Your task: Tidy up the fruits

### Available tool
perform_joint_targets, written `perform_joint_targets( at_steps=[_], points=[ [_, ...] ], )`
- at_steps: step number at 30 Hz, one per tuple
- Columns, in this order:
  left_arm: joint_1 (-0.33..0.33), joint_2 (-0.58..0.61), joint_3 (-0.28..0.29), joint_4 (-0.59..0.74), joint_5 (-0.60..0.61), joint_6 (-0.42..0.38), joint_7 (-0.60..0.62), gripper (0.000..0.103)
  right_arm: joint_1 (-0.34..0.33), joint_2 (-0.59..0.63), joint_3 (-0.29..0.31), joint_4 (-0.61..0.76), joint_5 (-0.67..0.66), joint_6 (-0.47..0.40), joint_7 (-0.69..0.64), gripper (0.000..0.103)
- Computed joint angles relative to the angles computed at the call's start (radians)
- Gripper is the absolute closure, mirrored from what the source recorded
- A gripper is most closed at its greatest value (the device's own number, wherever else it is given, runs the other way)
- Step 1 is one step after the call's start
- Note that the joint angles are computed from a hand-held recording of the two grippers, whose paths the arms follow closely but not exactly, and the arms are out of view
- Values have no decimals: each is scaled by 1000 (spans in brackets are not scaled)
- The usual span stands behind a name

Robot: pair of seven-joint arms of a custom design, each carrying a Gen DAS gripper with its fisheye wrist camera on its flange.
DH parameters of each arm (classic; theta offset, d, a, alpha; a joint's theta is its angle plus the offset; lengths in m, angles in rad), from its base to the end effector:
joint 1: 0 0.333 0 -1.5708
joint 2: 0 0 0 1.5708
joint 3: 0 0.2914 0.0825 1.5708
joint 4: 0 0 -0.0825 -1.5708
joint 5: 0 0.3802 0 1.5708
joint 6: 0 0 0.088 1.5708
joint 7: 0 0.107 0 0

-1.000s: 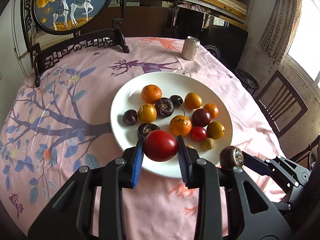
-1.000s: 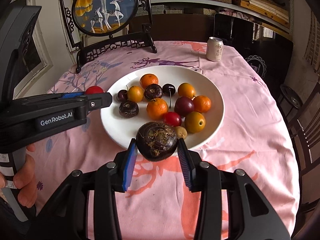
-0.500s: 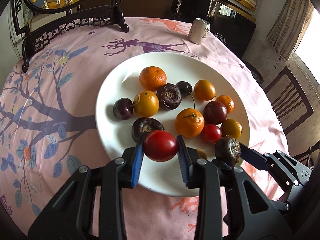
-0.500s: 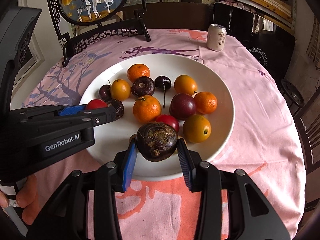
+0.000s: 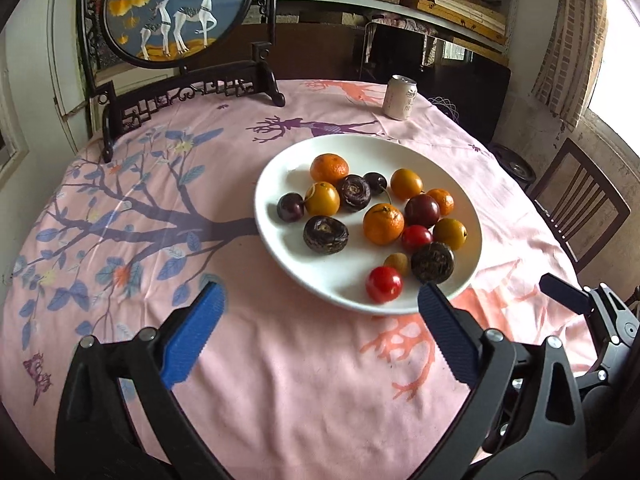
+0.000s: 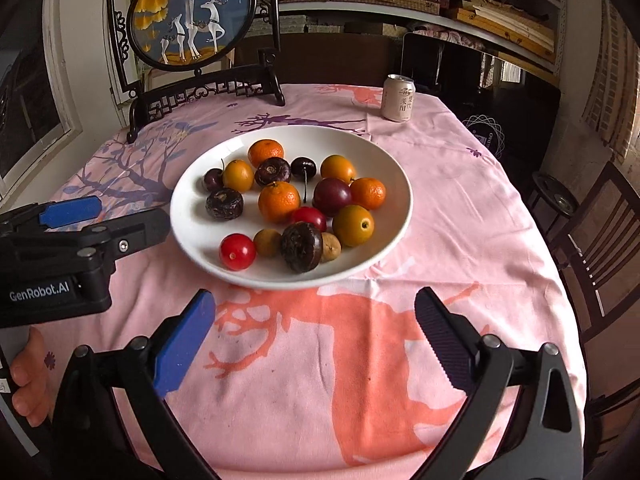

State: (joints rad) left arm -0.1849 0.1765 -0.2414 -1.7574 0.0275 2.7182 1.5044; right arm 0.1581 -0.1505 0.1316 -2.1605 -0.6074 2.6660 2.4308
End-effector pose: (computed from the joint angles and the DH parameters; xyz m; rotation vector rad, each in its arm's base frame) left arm 0.5995 -0.2614 0.5370 -1.4772 2.1325 -0.9401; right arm 0.5217 0.1757 0.5096 -1.6783 1.8786 -0.7700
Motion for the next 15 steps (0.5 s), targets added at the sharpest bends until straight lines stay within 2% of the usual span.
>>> perform_joint_targets(
  at_steps=[3, 6, 9, 15],
  points=[
    [2, -85, 6, -113, 1, 56, -22, 3, 1, -49, 14, -46, -1, -4, 36, 3],
    [2, -148, 7, -188, -55, 92, 17, 3, -5, -86, 33, -78, 4, -6, 51, 2],
    [-8, -186, 20, -232, -12, 117, -12, 3, -13, -112, 57, -94, -1, -11, 58, 2],
    [-25, -240, 39, -287, -28, 138, -9, 3, -19, -140, 80, -111, 11, -18, 57, 2]
  ],
)
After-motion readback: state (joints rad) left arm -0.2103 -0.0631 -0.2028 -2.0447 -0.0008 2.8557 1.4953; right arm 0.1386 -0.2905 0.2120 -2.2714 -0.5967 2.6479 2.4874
